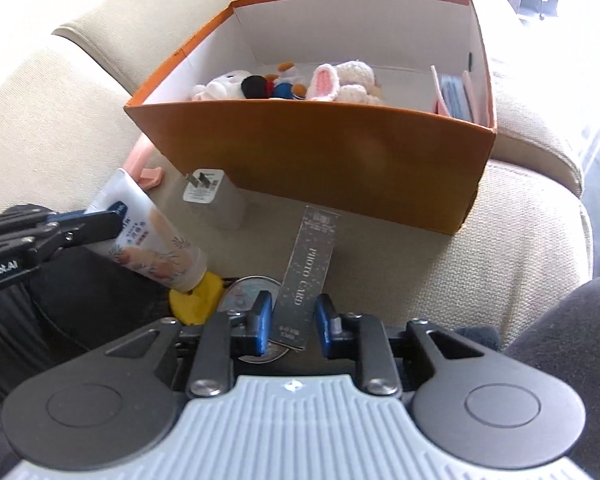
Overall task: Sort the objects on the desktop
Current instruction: 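Carry the card with the left tool while the right tool carries the photo-card box over the box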
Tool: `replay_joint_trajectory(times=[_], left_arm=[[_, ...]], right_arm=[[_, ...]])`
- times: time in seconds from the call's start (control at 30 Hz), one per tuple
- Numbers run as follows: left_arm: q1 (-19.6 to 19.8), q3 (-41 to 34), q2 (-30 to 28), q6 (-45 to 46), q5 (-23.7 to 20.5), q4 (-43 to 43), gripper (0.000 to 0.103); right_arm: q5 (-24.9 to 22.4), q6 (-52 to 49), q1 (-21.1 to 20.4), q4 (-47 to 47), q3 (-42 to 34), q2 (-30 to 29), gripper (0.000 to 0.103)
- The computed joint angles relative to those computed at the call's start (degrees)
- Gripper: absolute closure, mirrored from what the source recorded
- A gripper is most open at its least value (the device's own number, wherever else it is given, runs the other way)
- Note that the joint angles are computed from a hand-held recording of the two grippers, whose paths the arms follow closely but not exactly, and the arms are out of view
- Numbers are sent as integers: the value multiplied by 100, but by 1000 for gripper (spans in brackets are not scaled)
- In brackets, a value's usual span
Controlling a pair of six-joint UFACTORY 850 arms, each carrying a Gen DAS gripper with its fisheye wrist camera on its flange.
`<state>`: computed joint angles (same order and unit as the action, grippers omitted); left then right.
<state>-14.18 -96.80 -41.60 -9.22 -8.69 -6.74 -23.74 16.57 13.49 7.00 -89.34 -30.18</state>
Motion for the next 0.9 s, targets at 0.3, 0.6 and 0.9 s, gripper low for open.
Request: replay_joint_trajectory(times=[0.3, 0.6, 0.9], left_arm=[[4, 25, 5, 343, 29, -358, 96], [11, 11, -6, 466, 32, -498, 96], [8, 41, 10, 490, 50, -519, 96]], right_arm=[[96, 515, 106, -654, 69, 25, 74], [272, 638, 159, -713, 164, 82, 68], [97, 1355, 175, -912, -69, -187, 71]])
